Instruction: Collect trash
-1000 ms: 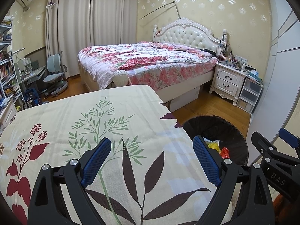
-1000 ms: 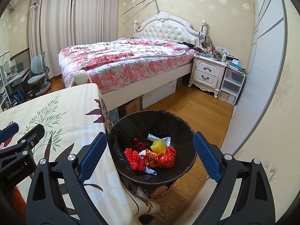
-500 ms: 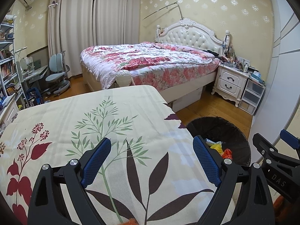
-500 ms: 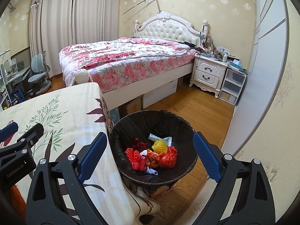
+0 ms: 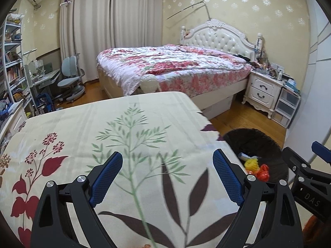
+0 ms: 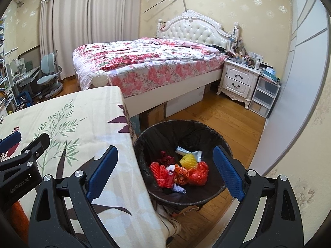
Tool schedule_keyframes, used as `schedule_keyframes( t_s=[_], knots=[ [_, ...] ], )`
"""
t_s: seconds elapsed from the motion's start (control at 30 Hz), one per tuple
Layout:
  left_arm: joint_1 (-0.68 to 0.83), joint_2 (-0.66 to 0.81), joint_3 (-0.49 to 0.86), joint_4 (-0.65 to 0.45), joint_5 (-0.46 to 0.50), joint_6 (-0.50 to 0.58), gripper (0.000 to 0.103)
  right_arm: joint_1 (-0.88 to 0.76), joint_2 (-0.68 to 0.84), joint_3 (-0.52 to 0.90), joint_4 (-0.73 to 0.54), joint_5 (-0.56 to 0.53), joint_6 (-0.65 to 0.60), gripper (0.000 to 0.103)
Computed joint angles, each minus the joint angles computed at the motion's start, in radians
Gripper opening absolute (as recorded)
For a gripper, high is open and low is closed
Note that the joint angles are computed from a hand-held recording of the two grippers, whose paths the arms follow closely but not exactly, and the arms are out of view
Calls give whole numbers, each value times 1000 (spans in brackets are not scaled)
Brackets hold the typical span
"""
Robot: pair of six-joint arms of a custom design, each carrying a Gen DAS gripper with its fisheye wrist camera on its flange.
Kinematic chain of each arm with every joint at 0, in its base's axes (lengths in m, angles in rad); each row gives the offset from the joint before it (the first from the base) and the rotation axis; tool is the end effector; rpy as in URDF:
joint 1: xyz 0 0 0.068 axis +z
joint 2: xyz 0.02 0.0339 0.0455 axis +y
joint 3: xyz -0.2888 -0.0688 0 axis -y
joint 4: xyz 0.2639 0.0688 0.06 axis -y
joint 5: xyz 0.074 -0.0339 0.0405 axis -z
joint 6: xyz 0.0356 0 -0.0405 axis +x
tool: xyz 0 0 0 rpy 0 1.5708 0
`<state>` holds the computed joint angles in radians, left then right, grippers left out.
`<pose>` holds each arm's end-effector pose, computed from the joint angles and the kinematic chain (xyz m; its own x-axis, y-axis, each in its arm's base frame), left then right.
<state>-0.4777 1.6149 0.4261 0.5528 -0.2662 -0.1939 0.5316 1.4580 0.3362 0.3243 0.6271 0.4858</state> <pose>0.2476 -0.1176 0.1152 -0.5669 0.0841 -0.8195 0.1492 0.9888 -0.0017 0.2071 0.0975 0.1152 -0.5722 0.1021 -0.8137 0.2375 0.9703 -0.0452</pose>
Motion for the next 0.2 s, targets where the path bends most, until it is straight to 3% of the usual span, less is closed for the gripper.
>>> schedule_keyframes(
  t_s=[0.2],
  knots=[
    [203, 24, 14, -45, 106, 35, 89, 51, 146, 129, 16, -58, -37, 91]
  ],
)
